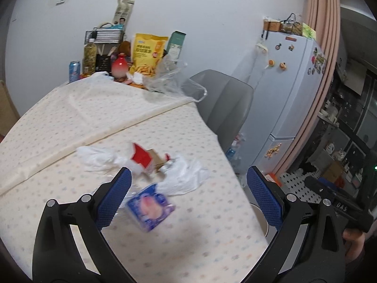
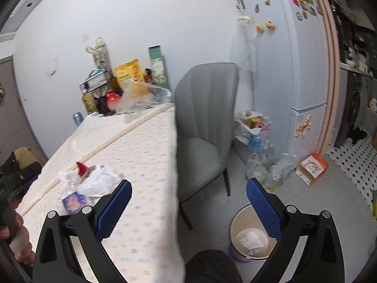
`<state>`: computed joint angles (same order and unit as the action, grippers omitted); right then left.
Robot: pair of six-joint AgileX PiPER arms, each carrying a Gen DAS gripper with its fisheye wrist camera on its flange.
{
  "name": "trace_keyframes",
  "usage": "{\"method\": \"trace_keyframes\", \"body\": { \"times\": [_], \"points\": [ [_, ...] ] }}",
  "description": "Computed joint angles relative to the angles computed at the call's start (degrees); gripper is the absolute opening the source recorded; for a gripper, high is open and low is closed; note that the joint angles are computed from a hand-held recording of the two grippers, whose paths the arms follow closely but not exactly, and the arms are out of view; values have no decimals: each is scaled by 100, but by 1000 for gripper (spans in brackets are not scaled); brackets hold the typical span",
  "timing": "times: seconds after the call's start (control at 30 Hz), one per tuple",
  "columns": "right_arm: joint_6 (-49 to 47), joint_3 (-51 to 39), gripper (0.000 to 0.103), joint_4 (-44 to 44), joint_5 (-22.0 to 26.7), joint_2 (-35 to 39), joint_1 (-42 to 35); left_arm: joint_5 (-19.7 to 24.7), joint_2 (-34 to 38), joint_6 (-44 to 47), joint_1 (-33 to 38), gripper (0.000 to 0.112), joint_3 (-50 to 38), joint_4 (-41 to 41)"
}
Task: Collect trash
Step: 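Move both grippers back to the trash on the table, then grasp the clear plastic bottle with the left gripper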
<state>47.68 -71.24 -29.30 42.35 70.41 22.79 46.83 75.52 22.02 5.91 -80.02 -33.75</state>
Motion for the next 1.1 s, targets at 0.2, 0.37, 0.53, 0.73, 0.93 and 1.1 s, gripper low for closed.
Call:
{"method": "trace_keyframes", "body": {
  "times": [0.2,0.37,0.53,0.73,0.93,1.1],
  "points": [
    [389,-384,95,-431,378,344,857,299,-222,898,1148,97,432,-589],
    [334,-530,95,-450,392,547,1210,565,63,1087,1598,90,400,-696],
    [154,-649,95,-260,362,700,1189,449,227,1047,1507,88,519,-467],
    [-117,-466,95,0,151,722,987,203,642,505,1164,86,446,95],
    [-500,-403,95,406,-84,843,674,193,1183,70,850,86,-114,468],
    [-833,-541,95,779,-224,1050,423,233,1603,-399,618,85,-611,858]
  ]
}}
